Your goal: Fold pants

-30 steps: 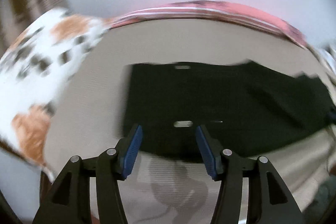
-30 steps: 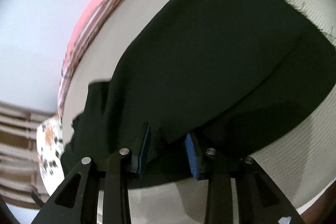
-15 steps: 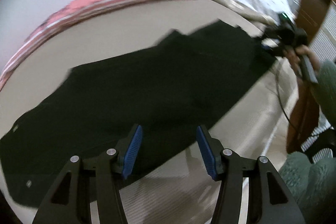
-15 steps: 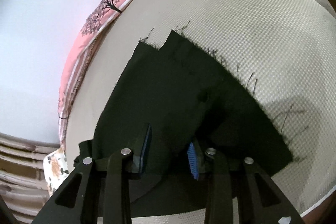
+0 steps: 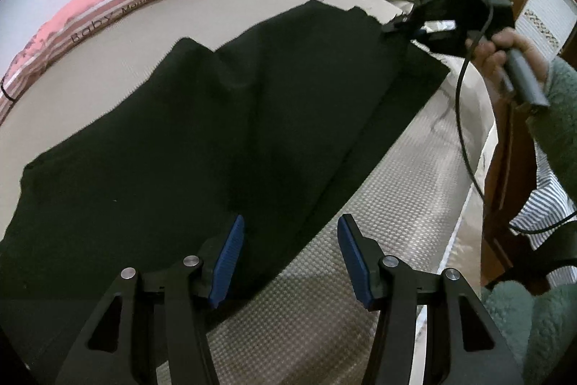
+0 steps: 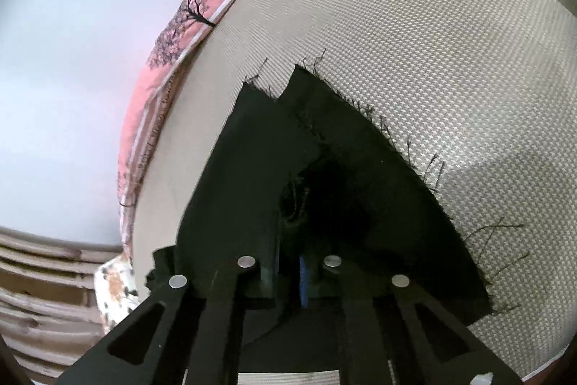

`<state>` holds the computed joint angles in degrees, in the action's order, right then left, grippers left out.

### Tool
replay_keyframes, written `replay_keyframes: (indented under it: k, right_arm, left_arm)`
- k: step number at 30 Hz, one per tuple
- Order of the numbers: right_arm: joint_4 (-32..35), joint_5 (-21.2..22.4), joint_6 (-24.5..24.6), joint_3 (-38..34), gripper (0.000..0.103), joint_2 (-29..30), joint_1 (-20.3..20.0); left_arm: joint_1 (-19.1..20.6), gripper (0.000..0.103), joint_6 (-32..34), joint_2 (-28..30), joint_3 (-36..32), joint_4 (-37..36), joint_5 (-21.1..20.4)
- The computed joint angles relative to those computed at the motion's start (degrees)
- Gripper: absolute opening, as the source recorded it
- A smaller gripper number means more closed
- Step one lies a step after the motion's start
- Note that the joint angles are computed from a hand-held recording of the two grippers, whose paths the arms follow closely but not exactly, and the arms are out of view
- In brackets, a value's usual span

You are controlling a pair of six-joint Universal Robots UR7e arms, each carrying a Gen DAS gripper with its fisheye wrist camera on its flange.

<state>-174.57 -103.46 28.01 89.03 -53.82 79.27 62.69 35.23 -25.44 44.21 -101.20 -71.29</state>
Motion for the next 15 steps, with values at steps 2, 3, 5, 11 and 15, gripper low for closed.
replay_keyframes:
  k: [2,3,5,11,15]
  right_arm:
    - [-0.88,0.86,-0.54,0.30,0.006,-0.43,0.00]
    - [-1.05,0.75,-0.83,0.26,0.006,-0.53,0.14]
    - [-1.32,1.19,-1.63,0.02,0.005,-0.72,0.39]
    - [-3.00,-0.17,-2.59,-0.06,0.004,-1.18,1.22]
    - [-5.67,-1.75,-3.51,2.16,0.004,-2.21,2.08]
  left_arm:
    - [-0.03,0.054,-0.45,0.44,0.03,-0.66,0.83]
    - [-0.04,0.053,-0.56,0.67,-0.06,-0.83,1.04]
    - [0.02,0.043,-0.74,1.11,-0.43,-1.01,0.75]
    - [-0.13,0.013,0.40,1.72,-0.30,-2.05,0.65]
    - [-0.37,0.009,0.87,1.40,0.54,-3.18,0.47]
